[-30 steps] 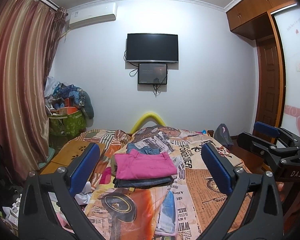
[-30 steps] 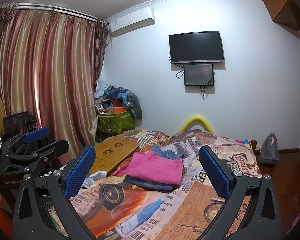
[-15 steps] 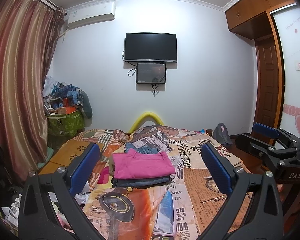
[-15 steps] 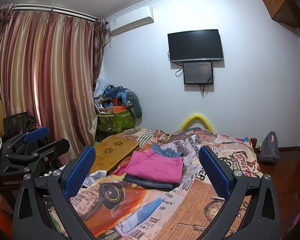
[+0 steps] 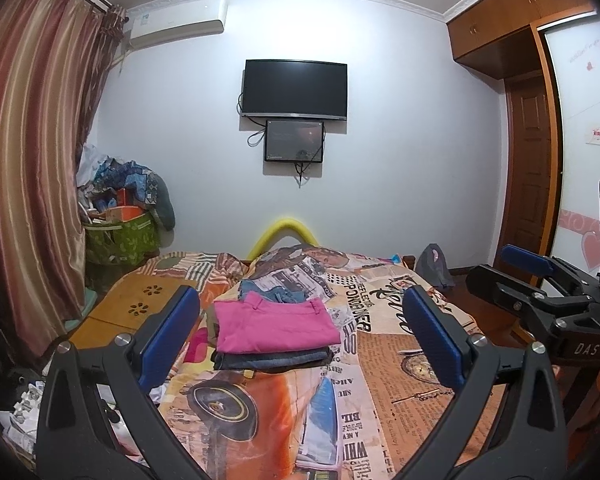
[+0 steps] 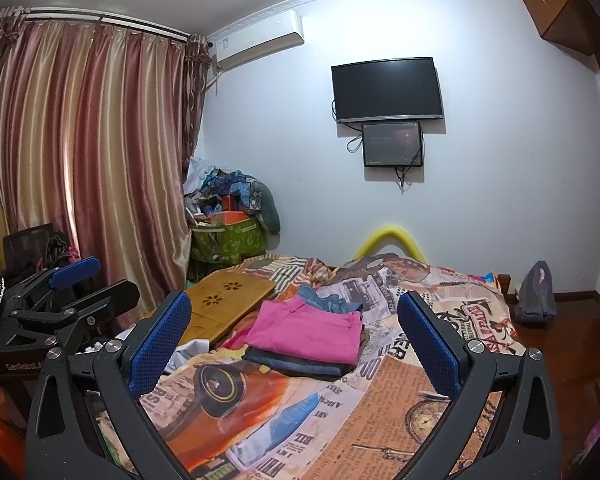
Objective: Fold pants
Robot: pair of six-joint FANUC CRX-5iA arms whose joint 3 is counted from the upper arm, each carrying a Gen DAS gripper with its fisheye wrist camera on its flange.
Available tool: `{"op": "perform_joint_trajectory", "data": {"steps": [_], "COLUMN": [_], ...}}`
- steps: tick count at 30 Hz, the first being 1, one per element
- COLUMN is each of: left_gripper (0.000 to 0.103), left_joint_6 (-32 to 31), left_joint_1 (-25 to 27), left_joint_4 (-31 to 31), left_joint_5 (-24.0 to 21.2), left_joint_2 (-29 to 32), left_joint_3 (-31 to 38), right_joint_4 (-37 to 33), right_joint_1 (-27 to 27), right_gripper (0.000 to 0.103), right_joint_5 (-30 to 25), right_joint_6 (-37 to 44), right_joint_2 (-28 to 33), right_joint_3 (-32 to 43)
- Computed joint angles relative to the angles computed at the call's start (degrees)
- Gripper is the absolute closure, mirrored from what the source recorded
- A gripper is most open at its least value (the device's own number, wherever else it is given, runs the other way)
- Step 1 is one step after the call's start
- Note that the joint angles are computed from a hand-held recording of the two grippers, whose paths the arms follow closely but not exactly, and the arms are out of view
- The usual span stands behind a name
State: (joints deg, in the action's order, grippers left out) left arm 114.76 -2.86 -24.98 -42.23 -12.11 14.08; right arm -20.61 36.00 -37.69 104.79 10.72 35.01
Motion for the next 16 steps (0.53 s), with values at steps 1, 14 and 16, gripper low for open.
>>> {"op": "perform_joint_trajectory", "data": {"steps": [1, 14, 16], "left_gripper": [0.000, 0.000, 0.000], "left_joint_6": [0.1, -0.5, -0.3], "left_joint_1": [0.0, 0.5, 0.5], "left_joint_4": [0.0, 1.1, 1.1], "left_joint_5": [-0.1, 0.1, 0.2], "left_joint_2": [0.1, 0.0, -0.1], "left_joint_3": [0.0, -0.4, -0.7], "right_joint_4": [0.0, 0.4, 0.4], "right_joint_1": [0.0, 0.0, 0.1], "right_gripper": [0.000, 0.000, 0.000], "right_joint_5": [0.0, 0.3, 0.4], "right_joint_6": [0.0, -0.4, -0.4], "right_joint_2": [0.0, 0.0, 0.0], "right_joint_3": [0.0, -0.2, -0.3]}}
